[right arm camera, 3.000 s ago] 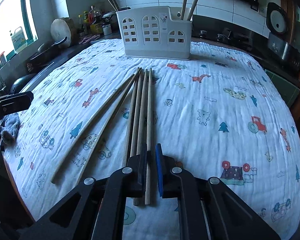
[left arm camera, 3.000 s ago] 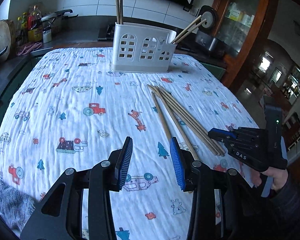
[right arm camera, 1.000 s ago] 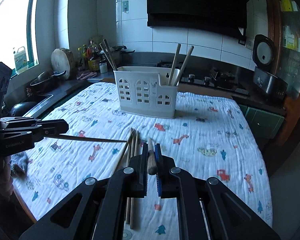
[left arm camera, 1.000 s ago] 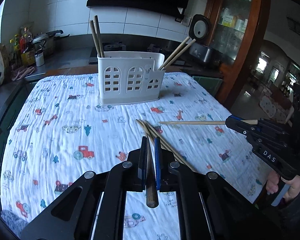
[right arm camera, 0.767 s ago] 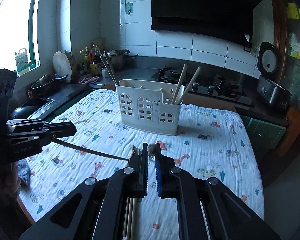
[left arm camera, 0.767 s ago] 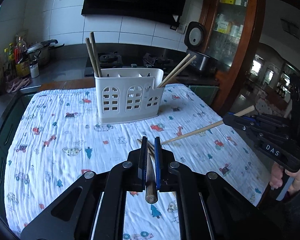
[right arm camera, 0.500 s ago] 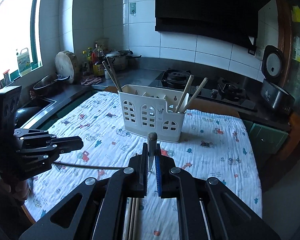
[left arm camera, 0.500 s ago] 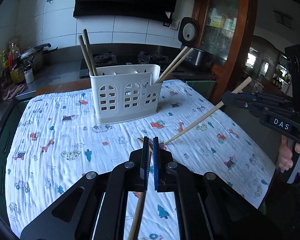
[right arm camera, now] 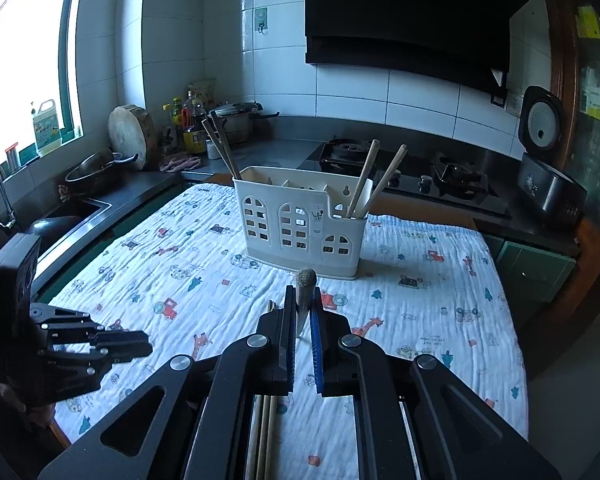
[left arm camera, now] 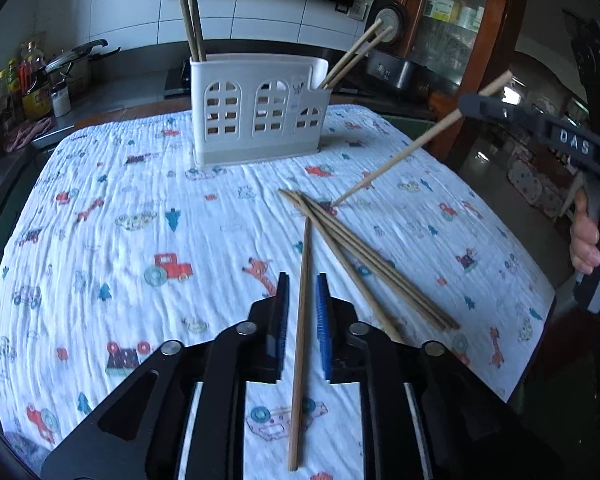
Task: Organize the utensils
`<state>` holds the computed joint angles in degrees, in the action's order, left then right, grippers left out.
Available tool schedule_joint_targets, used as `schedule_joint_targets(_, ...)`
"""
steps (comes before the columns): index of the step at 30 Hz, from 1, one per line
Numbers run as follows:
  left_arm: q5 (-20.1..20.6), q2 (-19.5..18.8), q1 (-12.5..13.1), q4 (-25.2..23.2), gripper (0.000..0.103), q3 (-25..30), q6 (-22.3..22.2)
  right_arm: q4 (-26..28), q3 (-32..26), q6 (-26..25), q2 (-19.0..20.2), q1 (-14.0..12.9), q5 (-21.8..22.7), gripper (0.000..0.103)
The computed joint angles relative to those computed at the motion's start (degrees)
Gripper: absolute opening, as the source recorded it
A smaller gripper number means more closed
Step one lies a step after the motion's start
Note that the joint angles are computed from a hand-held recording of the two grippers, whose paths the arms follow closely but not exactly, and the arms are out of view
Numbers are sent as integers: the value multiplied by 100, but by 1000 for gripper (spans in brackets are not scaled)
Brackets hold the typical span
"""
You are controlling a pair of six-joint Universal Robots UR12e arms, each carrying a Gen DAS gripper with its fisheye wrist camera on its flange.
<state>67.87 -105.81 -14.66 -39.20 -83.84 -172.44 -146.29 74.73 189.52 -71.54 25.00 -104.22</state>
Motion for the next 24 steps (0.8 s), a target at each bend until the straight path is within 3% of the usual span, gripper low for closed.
schedule_joint_targets(1, 48, 33, -12, -48, 34, -70, 7, -1, 4, 8, -5, 5, 7, 7)
schedule_joint_targets(2, 93, 63, -22, -53, 36, -137, 3, -12, 13, -4, -6, 12, -3, 7)
schedule_joint_targets(5, 123, 132, -47, -84, 36, -318, 64, -24, 38, -18, -13, 25, -28, 7)
schedule_joint_targets(10, 667, 197, -166, -29, 26, -486, 158, -37, 79, 6, -41, 31, -40, 7)
schedule_joint_targets(12, 614, 204, -143, -82, 22, -516, 71, -38, 98, 37, -52, 25, -25, 7)
schedule_joint_targets(19, 703, 227, -160, -48, 21, -623, 8, -76, 140, 87, -71, 11, -24, 7)
schedule_joint_targets(24, 1016, 211, -231, -4, 8, -599, 56, -90, 119, 85, -52, 29, -29, 7)
